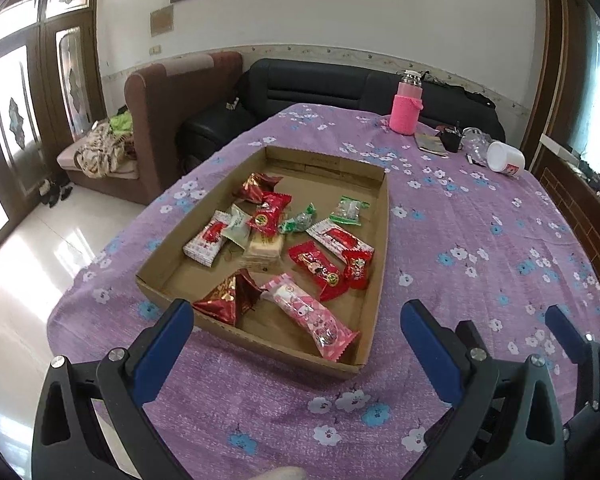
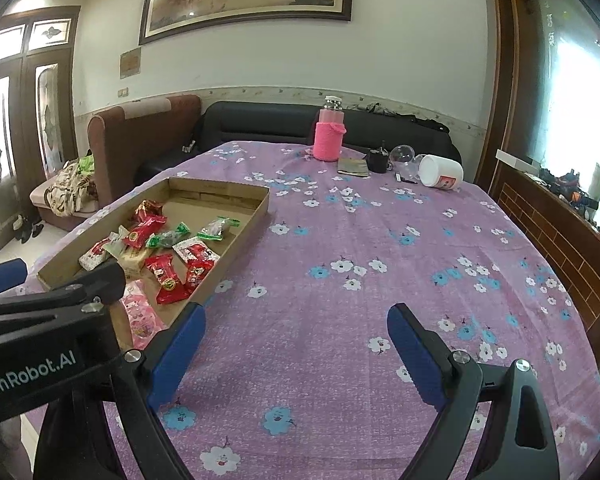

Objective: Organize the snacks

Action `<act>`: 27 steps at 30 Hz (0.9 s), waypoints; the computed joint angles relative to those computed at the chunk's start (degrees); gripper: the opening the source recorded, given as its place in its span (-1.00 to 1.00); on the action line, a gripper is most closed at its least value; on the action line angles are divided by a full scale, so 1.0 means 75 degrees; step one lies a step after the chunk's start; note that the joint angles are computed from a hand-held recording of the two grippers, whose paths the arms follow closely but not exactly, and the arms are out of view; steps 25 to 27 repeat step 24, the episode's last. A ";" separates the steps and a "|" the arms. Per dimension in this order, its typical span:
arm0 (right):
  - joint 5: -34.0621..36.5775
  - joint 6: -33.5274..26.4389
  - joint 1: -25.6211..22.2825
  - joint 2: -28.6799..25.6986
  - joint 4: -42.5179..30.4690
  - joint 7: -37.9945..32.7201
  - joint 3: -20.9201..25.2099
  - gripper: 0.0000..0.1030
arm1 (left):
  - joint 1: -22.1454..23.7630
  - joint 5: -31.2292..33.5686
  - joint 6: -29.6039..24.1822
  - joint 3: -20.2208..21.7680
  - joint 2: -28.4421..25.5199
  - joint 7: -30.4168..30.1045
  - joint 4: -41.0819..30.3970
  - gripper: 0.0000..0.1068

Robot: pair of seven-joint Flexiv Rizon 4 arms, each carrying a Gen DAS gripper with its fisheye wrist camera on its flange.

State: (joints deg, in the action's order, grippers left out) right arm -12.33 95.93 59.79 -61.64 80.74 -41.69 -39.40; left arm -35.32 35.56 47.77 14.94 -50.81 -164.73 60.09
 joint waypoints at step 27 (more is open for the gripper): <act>-0.0019 -0.0047 -0.0053 -0.0046 -0.0132 -0.0109 0.0081 0.83 | -0.0110 0.0243 -0.0398 0.0040 -0.0013 -0.0140 -0.0127 0.93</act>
